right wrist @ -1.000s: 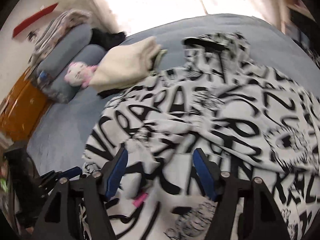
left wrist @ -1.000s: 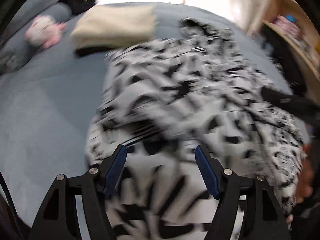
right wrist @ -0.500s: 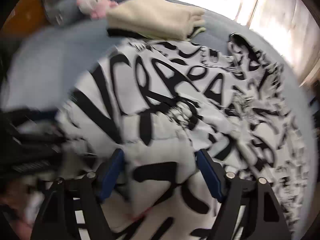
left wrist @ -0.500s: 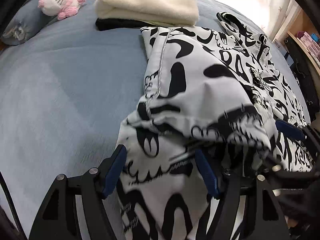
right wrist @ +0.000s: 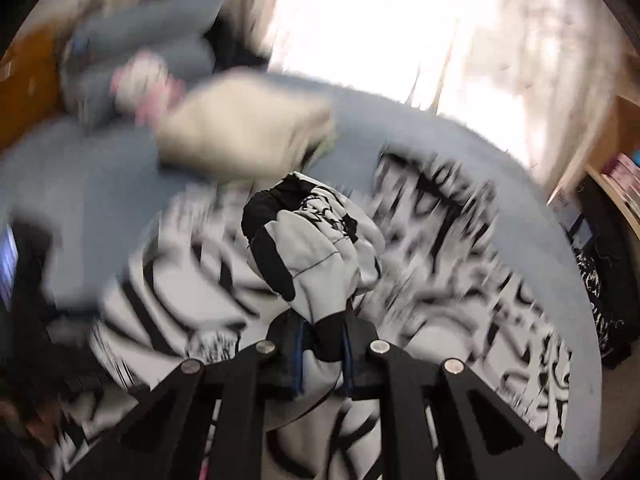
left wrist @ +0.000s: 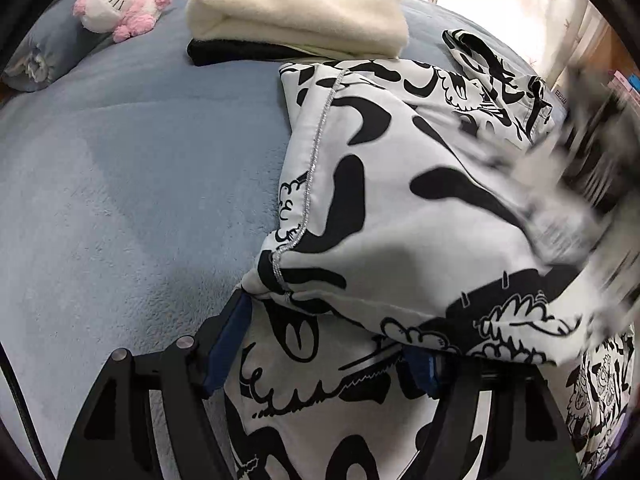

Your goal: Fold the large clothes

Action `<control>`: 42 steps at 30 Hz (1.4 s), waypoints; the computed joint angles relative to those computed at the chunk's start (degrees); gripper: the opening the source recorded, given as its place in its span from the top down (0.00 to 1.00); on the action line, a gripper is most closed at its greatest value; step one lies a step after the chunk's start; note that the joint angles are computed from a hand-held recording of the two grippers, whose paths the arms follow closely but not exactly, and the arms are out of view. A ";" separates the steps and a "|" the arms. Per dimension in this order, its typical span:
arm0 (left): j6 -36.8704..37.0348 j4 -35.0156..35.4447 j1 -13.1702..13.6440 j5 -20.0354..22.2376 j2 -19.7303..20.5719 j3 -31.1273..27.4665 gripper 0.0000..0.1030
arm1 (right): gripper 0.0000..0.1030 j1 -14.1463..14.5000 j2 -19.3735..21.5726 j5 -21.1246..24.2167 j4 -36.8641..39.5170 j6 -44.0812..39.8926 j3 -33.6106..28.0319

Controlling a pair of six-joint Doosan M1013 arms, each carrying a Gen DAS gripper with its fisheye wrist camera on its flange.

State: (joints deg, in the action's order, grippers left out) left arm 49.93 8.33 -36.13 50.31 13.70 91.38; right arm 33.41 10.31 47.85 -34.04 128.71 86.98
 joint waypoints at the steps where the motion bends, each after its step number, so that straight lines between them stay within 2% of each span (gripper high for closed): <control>1: -0.20 0.19 -0.14 -0.34 0.03 -0.05 0.32 | 0.86 -1.25 -1.27 -3.18 -0.45 2.96 0.99; 3: 0.02 0.34 -0.59 -1.63 -0.28 0.13 0.32 | 0.86 -4.38 -3.52 -10.51 2.08 7.36 3.77; 5: -0.13 1.65 -1.29 -1.73 0.01 -0.34 0.29 | 0.81 -7.85 -4.84 -14.50 7.40 11.44 6.71; 8: -0.08 4.01 -2.38 -0.56 0.61 -1.09 0.29 | 0.79 -12.70 -4.52 -13.99 22.56 9.76 10.13; 11: 1.72 5.22 -3.22 0.42 0.99 -1.79 0.29 | 0.79 -15.85 -3.56 -9.50 32.87 7.88 12.90; 13: 3.85 4.87 -3.46 0.50 0.85 -1.96 0.29 | 0.78 -17.58 -4.51 -11.83 40.78 2.78 15.29; 15: 7.90 2.19 -2.94 0.04 0.38 -1.92 0.28 | 0.68 -18.64 -5.53 -12.88 45.11 -1.52 16.19; 16: 10.44 -0.40 -2.41 -0.33 0.06 -1.87 0.28 | 0.59 -18.86 -5.81 -12.65 45.03 -2.11 16.03; 17: 14.05 -4.51 -1.58 -0.98 -0.41 -1.75 0.28 | 0.56 -18.99 -6.07 -13.02 44.90 -2.40 16.09; 19: 18.25 -9.28 -0.37 -2.06 -1.12 -1.68 0.28 | 0.55 -20.29 -6.46 -13.77 48.39 -6.20 16.03; 21: 19.74 -10.46 0.22 -3.44 -1.66 -1.95 0.27 | 0.55 -21.84 -6.43 -14.13 54.32 -10.77 16.03; 23: 20.14 -10.80 0.98 -4.22 -1.54 -2.67 0.27 | 0.54 -22.96 -5.80 -13.65 55.99 -11.73 15.35; 26: 20.03 -11.18 2.68 -2.55 0.60 -5.48 0.27 | 0.54 -24.26 -4.02 -12.24 57.93 -14.88 13.74; 32: 21.53 -15.32 6.61 1.71 7.90 -12.46 0.27 | 0.54 -26.22 0.64 -6.83 65.72 -25.63 10.01; 35: 21.04 -16.68 8.11 5.09 12.06 -16.17 0.27 | 0.55 -25.65 1.46 -7.31 63.39 -26.69 9.12; 36: 20.66 -17.44 8.61 5.58 13.17 -17.10 0.27 | 0.58 -25.25 1.58 -7.63 61.21 -26.08 8.80; 37: 20.08 -17.82 8.93 5.30 13.77 -17.57 0.27 | 0.70 -24.92 1.69 -7.92 59.24 -25.55 8.55; 38: 19.90 -18.53 9.27 4.45 14.22 -17.91 0.27 | 0.76 -24.60 1.85 -7.92 57.76 -25.61 8.27; 42: 20.25 -20.93 10.10 1.72 15.18 -18.71 0.30 | 0.78 -24.12 1.54 -9.46 56.08 -26.75 8.84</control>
State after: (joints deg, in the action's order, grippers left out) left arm 70.18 -12.60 -26.04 52.03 28.88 72.67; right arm 9.29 11.85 38.38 22.04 101.96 95.82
